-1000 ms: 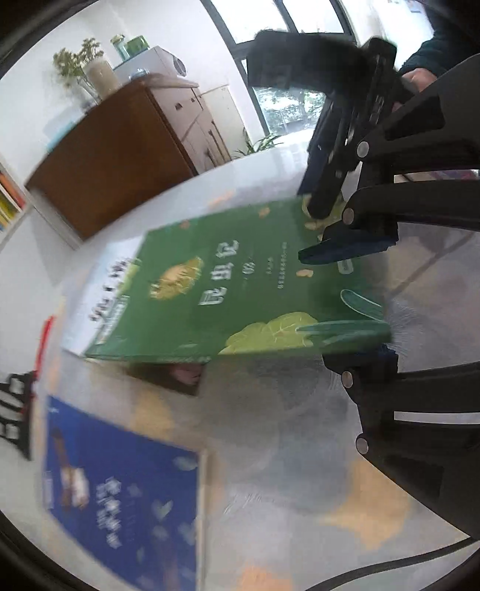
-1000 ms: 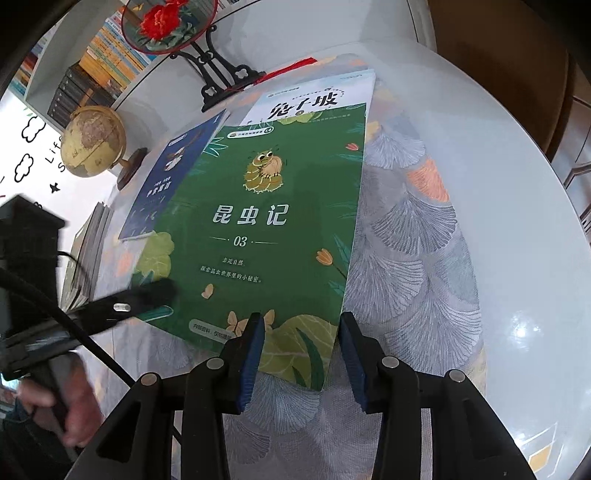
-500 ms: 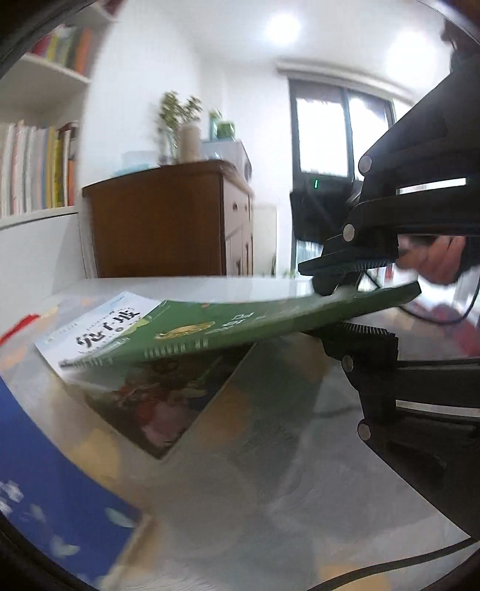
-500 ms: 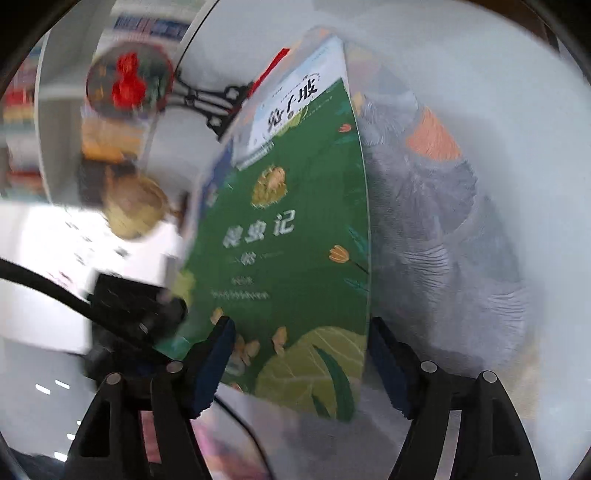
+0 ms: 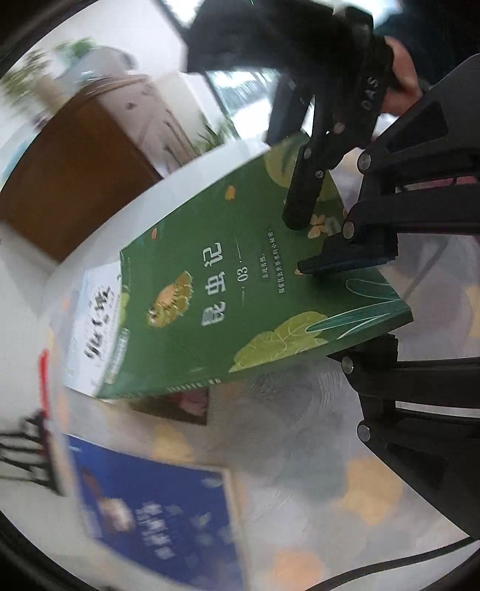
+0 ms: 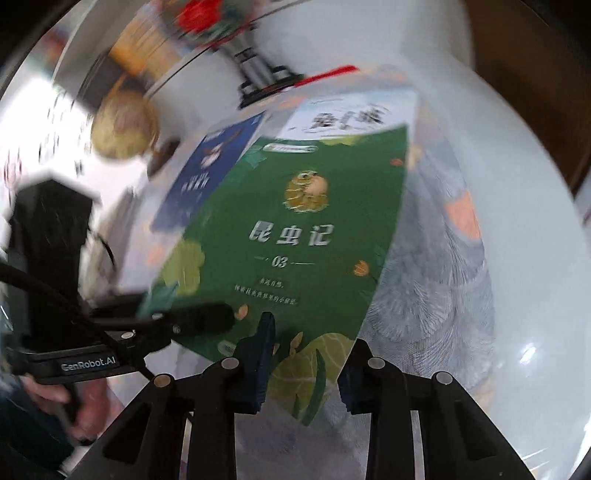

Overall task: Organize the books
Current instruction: 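Carry the owl-cover book with both tools onto the stack by the globe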

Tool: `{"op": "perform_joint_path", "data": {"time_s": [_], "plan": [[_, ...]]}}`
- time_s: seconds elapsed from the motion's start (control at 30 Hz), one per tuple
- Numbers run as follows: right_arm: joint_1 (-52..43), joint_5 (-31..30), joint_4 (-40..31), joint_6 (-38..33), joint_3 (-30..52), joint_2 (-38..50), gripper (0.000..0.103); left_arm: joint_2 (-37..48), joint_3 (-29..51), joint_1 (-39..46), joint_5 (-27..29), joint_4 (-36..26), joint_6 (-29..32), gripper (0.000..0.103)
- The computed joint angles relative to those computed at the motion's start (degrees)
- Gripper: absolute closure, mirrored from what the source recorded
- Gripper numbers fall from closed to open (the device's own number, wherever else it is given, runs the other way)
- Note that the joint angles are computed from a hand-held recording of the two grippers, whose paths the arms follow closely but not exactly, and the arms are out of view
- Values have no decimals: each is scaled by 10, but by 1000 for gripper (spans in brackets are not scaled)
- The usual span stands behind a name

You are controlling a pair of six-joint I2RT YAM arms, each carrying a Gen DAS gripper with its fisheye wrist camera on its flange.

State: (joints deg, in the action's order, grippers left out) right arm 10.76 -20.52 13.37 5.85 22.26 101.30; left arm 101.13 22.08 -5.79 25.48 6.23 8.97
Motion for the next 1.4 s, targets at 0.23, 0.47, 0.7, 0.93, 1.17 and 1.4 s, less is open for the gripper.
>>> {"op": "perform_joint_path", "data": {"time_s": [0.23,0.47,0.7,0.93,1.17,1.4], "plan": [[88,61,-11,-4,-33,-59,73,-137,-75,18,-13,-40,68,81],[192,115,-47,53,-55,-149,73,-209,-81,176,56,-152,216,81],[317,194,-85,151,-22,-195,73,-217,-22,335,113,-294,379,80],[426,266,-139,200,86,-168,73,-178,82,515,156,-443,563,80],[486,271,-143,190,266,-18,73,-42,248,675,176,-518,659,80],[532,250,-204,159,533,180,72,102,427,753,176,-539,652,80]]}}
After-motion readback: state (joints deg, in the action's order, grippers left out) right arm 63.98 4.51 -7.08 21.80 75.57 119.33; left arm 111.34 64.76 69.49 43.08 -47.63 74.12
